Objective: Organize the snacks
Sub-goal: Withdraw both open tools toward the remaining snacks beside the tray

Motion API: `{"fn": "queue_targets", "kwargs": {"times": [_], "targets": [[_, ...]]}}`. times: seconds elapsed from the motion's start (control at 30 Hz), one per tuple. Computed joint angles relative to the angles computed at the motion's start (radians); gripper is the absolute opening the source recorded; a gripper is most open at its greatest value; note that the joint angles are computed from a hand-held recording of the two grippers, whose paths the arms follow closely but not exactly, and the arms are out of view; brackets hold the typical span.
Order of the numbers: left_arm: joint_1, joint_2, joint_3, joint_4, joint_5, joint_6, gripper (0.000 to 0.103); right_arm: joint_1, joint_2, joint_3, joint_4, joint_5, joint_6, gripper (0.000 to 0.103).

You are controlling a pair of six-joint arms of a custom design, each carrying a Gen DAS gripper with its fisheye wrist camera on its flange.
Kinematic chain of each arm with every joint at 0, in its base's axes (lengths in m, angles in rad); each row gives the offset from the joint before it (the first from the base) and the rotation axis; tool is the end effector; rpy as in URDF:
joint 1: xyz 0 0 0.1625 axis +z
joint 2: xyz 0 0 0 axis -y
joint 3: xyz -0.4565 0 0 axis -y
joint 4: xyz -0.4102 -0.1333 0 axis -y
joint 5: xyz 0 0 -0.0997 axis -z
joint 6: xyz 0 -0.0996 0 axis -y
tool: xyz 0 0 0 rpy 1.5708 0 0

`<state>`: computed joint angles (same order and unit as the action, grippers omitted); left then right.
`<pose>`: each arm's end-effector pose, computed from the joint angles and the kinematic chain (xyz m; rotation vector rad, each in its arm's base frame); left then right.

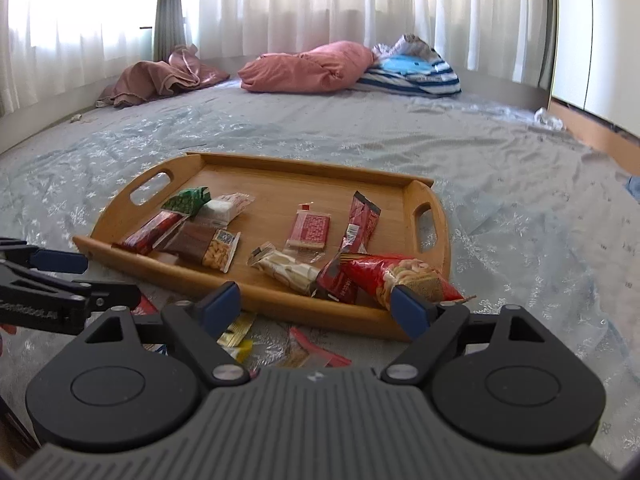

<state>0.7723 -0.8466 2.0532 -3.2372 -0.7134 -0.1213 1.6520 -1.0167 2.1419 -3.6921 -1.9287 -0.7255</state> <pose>-0.2605 -0.5450 0.1070 0.5517 2.3350 -0.9843 0.1427 -0.5397 0.2135 0.6941 -2.2023 1.0537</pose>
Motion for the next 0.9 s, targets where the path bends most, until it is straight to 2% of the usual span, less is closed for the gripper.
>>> {"fn": "queue_targets", "kwargs": {"times": [0.3,0.5,0.9], "targets": [[-0.001,0.016,0.018,-0.018,0.005,-0.004,0.089,-0.009,0.018,0.049,-0.078,0.006,-0.020,0.092],[-0.001,0.034,0.033,-0.100,-0.015,0.028,0.091,-0.031,0.033,0.058,-0.130,0.006,0.004,0.093],[-0.011,0.104,0.019,-0.194,0.051,0.125,0.091,-0.054,0.089,0.060,-0.227,-0.011,0.021,0.095]]}}
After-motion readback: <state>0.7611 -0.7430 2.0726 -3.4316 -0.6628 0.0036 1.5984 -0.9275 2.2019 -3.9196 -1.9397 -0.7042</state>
